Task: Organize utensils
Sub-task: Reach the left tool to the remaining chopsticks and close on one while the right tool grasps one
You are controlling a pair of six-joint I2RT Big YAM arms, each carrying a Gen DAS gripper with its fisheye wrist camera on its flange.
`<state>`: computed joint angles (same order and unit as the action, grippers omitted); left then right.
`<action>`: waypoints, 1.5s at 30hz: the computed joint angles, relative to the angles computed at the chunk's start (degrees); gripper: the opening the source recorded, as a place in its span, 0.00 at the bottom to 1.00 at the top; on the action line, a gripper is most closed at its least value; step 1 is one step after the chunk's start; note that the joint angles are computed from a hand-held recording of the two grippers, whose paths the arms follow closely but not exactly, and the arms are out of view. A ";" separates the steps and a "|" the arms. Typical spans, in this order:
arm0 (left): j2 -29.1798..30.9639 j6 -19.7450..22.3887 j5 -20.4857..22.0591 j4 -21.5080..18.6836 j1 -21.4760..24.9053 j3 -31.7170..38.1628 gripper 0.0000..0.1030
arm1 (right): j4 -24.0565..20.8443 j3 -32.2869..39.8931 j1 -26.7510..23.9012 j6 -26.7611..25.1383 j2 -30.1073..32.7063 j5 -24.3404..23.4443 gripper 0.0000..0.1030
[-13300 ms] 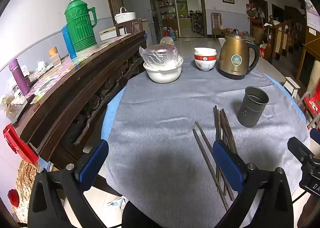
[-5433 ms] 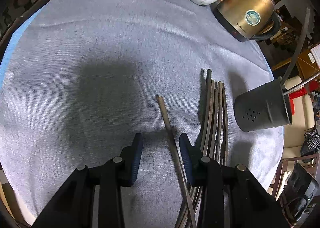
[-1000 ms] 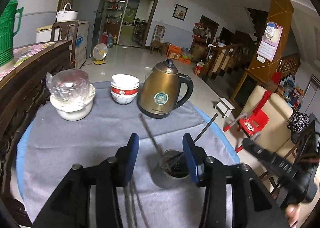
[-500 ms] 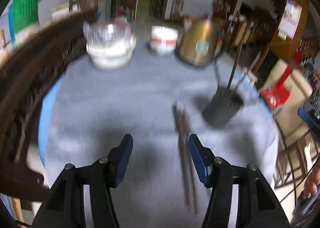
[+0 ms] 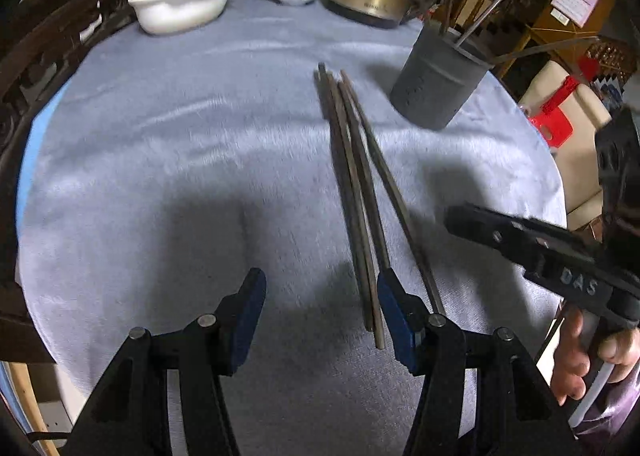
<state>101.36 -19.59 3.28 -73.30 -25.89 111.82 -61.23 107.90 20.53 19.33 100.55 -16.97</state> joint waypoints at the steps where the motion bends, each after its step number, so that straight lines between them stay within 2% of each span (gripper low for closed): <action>1: 0.10 -0.65 0.85 0.16 0.16 -0.28 0.57 | -0.43 1.11 0.15 0.00 1.07 0.22 0.24; 4: 0.52 -1.11 1.91 -0.19 0.30 -0.34 0.57 | -2.21 4.34 0.00 0.35 4.01 -1.41 0.24; 9: 1.80 -1.42 2.10 -0.32 0.39 1.06 0.57 | -5.80 9.68 0.38 -0.67 8.12 -1.01 0.25; 11: 2.18 -1.88 2.55 -0.20 0.49 1.51 0.57 | -5.62 10.50 0.67 -1.07 8.72 -0.04 0.24; 13: 2.61 -1.87 2.29 -0.13 0.48 2.03 0.55 | -6.49 11.65 1.04 -1.62 9.45 1.65 0.15; 14: 2.91 -1.99 1.68 -0.23 0.42 2.45 0.54 | -6.71 11.64 0.87 -1.71 9.49 1.96 0.09; 15: 3.26 -2.20 1.32 -0.41 0.39 2.97 0.52 | -6.54 11.40 0.48 -1.36 9.39 1.26 0.08; 20: 5.75 -3.19 1.10 -1.69 0.49 6.59 0.52 | -6.67 10.82 -0.36 0.31 8.95 1.67 0.08; 28: 9.46 -3.76 0.44 -3.98 0.50 12.21 0.52 | -6.04 6.71 -2.41 2.61 6.38 -1.68 0.07; 34: 15.07 -2.65 -3.14 -9.59 -0.41 21.51 0.52 | -4.92 5.29 -3.00 4.07 5.75 -3.75 0.07; 38: 17.72 -2.47 -3.34 -12.01 -0.28 26.08 0.49 | -4.34 4.56 -3.18 4.39 5.36 -4.29 0.07; 45: 16.22 -1.90 -2.15 -10.96 0.45 23.25 0.45 | -3.62 3.85 -3.50 5.10 5.04 -5.36 0.07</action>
